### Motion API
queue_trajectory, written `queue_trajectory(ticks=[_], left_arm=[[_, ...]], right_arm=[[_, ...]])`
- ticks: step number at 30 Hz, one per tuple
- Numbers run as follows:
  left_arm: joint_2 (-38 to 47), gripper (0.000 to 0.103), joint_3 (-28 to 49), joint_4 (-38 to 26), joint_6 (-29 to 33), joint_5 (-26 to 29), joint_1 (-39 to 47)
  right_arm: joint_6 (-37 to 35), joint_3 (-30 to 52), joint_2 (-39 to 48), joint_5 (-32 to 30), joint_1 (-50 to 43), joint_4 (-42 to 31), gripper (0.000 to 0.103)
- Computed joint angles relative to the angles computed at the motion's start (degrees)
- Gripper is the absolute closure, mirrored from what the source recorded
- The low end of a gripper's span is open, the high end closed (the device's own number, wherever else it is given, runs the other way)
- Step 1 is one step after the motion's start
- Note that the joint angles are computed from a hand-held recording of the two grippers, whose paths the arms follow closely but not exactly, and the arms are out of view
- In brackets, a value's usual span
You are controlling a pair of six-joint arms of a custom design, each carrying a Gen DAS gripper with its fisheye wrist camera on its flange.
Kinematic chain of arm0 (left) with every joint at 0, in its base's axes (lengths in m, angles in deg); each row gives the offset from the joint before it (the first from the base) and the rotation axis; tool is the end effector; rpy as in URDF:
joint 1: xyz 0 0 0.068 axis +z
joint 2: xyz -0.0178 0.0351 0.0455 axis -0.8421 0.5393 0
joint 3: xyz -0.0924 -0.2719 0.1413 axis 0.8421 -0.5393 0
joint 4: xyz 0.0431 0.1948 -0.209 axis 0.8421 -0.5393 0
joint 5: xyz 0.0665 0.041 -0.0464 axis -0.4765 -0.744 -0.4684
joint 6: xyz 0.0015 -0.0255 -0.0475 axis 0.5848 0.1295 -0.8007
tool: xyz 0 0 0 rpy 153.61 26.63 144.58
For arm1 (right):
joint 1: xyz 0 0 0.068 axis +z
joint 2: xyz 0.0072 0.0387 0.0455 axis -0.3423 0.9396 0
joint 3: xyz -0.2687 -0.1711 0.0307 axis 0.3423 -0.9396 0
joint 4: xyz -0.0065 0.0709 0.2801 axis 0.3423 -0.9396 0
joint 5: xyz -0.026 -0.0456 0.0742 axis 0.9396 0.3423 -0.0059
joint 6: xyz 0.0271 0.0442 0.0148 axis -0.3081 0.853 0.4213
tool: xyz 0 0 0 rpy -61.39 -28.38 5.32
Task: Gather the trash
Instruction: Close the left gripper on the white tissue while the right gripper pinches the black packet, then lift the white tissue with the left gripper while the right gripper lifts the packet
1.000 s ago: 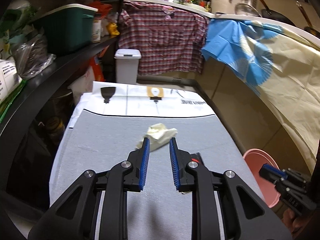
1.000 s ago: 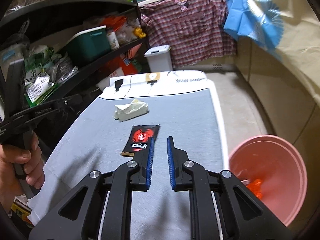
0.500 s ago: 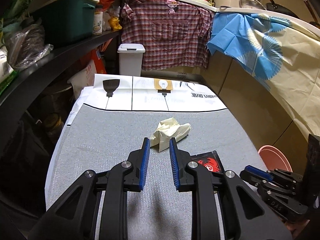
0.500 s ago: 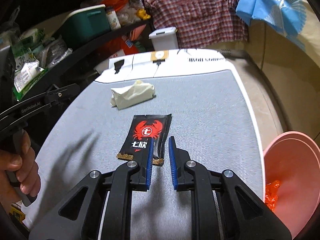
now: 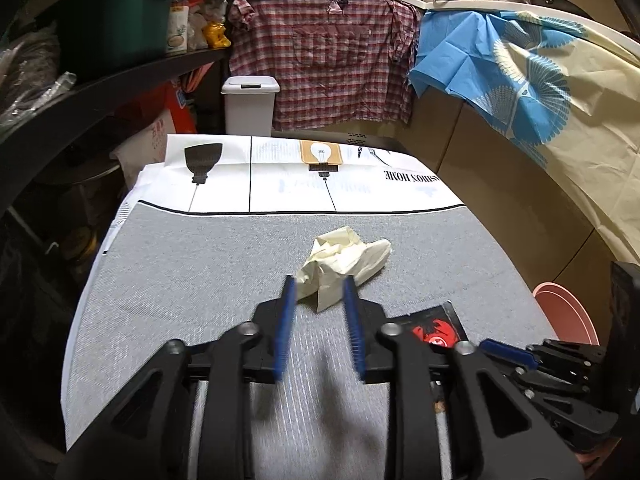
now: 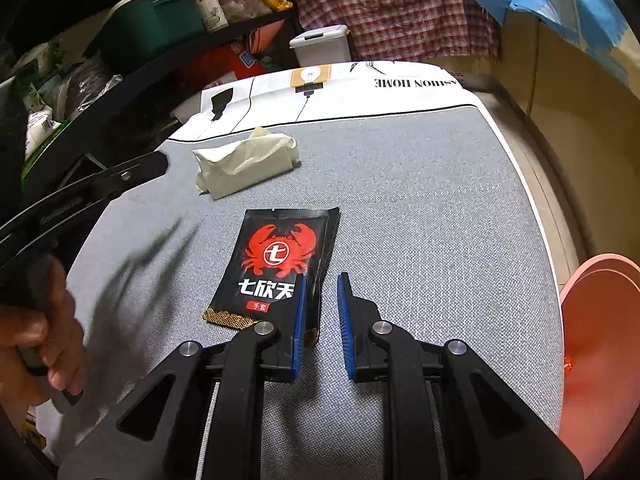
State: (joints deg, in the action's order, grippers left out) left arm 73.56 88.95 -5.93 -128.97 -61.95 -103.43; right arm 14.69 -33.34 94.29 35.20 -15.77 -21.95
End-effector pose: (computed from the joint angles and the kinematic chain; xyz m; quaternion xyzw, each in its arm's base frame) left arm 0.2754 -0.2550 0.1877 -0.1234 0.8957 -0.0211 0.4267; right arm 0.3349 0.0426 0.1452 -0.2401 0.9042 0.2189 0.2774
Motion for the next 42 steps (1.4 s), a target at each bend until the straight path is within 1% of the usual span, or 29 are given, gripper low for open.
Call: queue_trajectory(ticks=[1, 2, 4, 7, 9, 12, 18, 20, 23, 25, 26, 29, 30, 31, 33, 34, 42], left_arm=[[0.26, 0.067, 0.00, 0.63, 0.40, 0.20, 0.35], [0.62, 0.066, -0.03, 1.51, 0.91, 0.60, 0.87], [1.36, 0.061, 0.33, 2.11, 1.48, 1.28, 1.81], [2.12, 0.056, 0.22, 4.00, 2.22, 3.39, 3.54], [2.92, 0.052, 0.57, 4.80, 2.62, 5.12, 4.53], [4.46, 0.051, 1.40, 5.53, 3.32, 6.25, 5.43], [6.43, 0.051, 3.24, 6.11, 4.39, 7.52, 6.14], [7.41, 0.051, 4.49, 4.59, 4.75, 8.22, 6.26], [7.69, 0.052, 4.55, 4.15, 4.59, 9.31, 6.06], [8.10, 0.064, 5.60, 1.70, 4.41, 8.87, 5.76], [8.26, 0.064, 6.08, 0.43, 4.23, 8.54, 5.50], [7.55, 0.075, 5.41, 0.18, 3.75, 8.15, 4.75], [7.46, 0.084, 5.33, -0.10, 3.54, 8.20, 4.64], [7.33, 0.089, 5.33, -0.74, 3.16, 8.15, 4.37], [7.06, 0.093, 5.23, -1.23, 2.69, 7.58, 3.74], [6.89, 0.097, 5.27, -1.63, 2.48, 7.35, 3.37], [4.97, 0.099, 6.15, -5.99, -0.16, 3.90, 0.11]], right_arm=[[-0.04, 0.05, 0.12, 0.00, 0.00, -0.04, 0.086], [0.03, 0.05, 0.16, -0.13, -0.08, -0.03, 0.088], [0.02, 0.22, 0.37, -0.30, -0.13, -0.31, 0.089], [-0.24, 0.43, 0.53, -0.72, -0.39, -0.77, 0.089], [-0.48, 0.96, 0.97, -0.97, -0.39, -1.33, 0.097], [-0.64, 1.12, 1.16, -1.41, -0.51, -1.68, 0.101], [-0.79, 0.71, 1.00, -1.69, -0.55, -1.21, 0.102], [-0.91, 0.49, 0.82, -1.73, -0.57, -1.05, 0.103], [-1.03, 0.10, 0.38, -1.77, -0.66, -0.81, 0.103], [-1.09, -0.17, 0.01, -1.70, -0.74, -0.60, 0.103], [-1.20, -0.43, -0.34, -1.70, -0.80, -0.61, 0.103], [-1.44, -0.79, -1.02, -1.85, -0.89, -0.69, 0.103], [-1.51, -0.86, -1.18, -1.86, -0.92, -0.65, 0.103], [-1.61, -0.99, -1.49, -1.94, -0.97, -0.65, 0.103], [-1.73, -1.10, -1.98, -2.16, -1.12, -0.69, 0.103], [-1.78, -1.09, -2.13, -2.17, -1.18, -0.68, 0.103], [-2.43, -1.42, -4.67, -3.40, -2.95, -1.67, 0.103]])
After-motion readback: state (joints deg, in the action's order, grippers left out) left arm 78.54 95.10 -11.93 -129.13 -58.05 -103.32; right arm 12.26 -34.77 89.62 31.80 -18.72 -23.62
